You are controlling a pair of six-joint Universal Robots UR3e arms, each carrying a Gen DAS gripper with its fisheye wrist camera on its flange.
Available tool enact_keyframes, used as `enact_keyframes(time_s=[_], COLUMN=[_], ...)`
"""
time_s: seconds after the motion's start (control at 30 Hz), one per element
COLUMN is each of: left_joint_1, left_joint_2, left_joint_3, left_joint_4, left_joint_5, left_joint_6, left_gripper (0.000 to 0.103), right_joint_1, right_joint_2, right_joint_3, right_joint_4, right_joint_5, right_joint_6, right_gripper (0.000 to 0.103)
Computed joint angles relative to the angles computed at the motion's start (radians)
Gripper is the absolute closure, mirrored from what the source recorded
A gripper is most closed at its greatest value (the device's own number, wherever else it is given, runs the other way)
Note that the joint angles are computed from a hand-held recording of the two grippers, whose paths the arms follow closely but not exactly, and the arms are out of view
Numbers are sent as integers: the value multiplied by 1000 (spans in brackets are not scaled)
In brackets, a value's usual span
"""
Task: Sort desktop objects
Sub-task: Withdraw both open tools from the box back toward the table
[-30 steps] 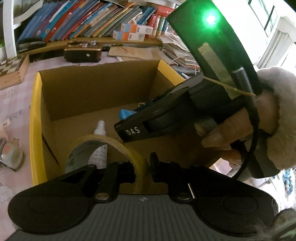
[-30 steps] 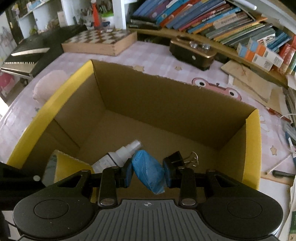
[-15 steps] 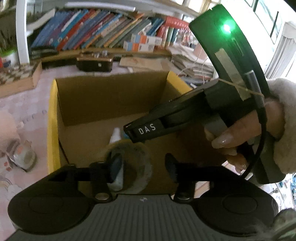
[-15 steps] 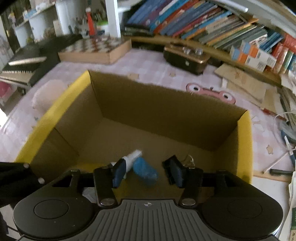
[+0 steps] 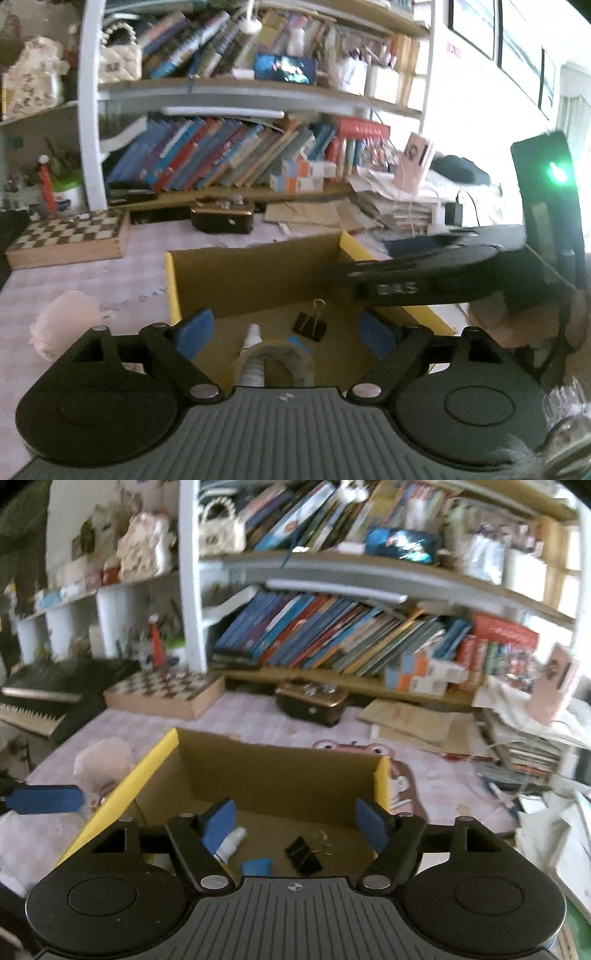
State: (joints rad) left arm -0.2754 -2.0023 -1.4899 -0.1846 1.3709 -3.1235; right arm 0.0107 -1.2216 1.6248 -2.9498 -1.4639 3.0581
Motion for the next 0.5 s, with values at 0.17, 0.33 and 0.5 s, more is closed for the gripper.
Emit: enact_keyframes(time_s=[0.17,0.33,0.5], left_joint_1=[17,29,49], left_joint_2=[91,150,209], left_joint_3=[-129,-228,-349], left_joint_4=[74,133,222], left_joint_5=[12,36,53], left_joint_6=[-24,-43,-65], left_gripper=[12,3,0], right_joint_1=[-2,25,96], right_joint_2=[-86,-150,-184], right_joint_3=[141,261,363], right_joint_4=[-100,-177,-242], right_joint_5=[-36,-94,-202], right_joint_6=[59,129,187], right_gripper=[26,24,18])
